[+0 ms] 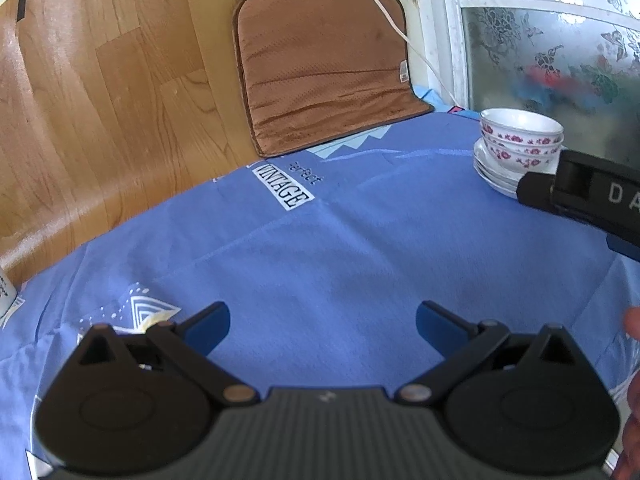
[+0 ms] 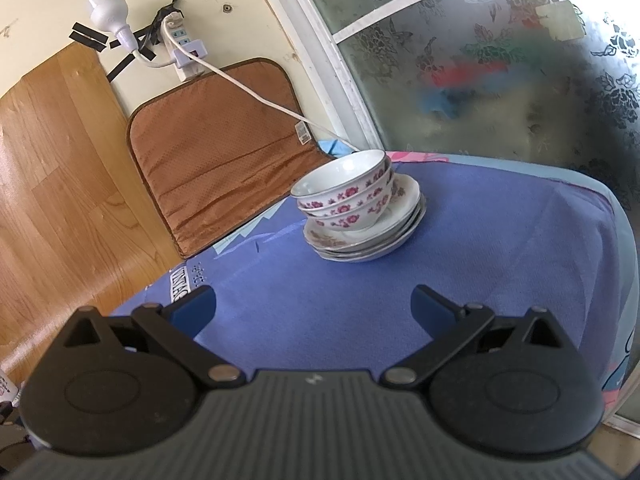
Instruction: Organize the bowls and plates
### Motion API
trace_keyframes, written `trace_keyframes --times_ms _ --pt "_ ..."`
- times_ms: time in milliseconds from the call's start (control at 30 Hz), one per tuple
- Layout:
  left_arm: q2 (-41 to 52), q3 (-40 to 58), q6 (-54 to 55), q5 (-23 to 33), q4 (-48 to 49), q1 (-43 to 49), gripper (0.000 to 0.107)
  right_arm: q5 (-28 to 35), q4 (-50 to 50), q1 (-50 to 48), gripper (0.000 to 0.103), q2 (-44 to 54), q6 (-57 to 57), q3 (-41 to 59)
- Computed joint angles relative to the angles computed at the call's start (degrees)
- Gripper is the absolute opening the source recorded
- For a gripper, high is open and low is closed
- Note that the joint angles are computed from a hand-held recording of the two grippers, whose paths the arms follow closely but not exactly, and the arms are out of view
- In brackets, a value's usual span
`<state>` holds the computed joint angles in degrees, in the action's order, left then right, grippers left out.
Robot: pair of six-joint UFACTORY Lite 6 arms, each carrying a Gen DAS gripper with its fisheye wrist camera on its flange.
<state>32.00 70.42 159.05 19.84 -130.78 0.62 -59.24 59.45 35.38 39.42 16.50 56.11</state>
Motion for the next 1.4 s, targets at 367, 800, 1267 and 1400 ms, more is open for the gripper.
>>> trace_keyframes --times_ms 367,800,1267,1400 --pt "-1.5 -0.4 -5.0 -0.6 3.8 -0.4 0.103 -0.3 -0.8 -0.1 0.103 -1.1 -0.2 -1.3" --pt "-2.7 -0.9 -12.6 0.2 10.2 0.6 0.103 -2.3 -1.6 0.6 0.103 -2.4 -1.2 -2.5" --pt "-0.5 0.7 -15.7 2.0 13.1 1.2 0.103 -2.2 -3.0 0.0 0.103 -0.4 -1.9 -0.7" --pt "-0.3 1.0 -17.3 2.9 14.6 1.8 0.103 -1.6 -3.0 -0.1 0.103 -0.1 -2.1 -0.1"
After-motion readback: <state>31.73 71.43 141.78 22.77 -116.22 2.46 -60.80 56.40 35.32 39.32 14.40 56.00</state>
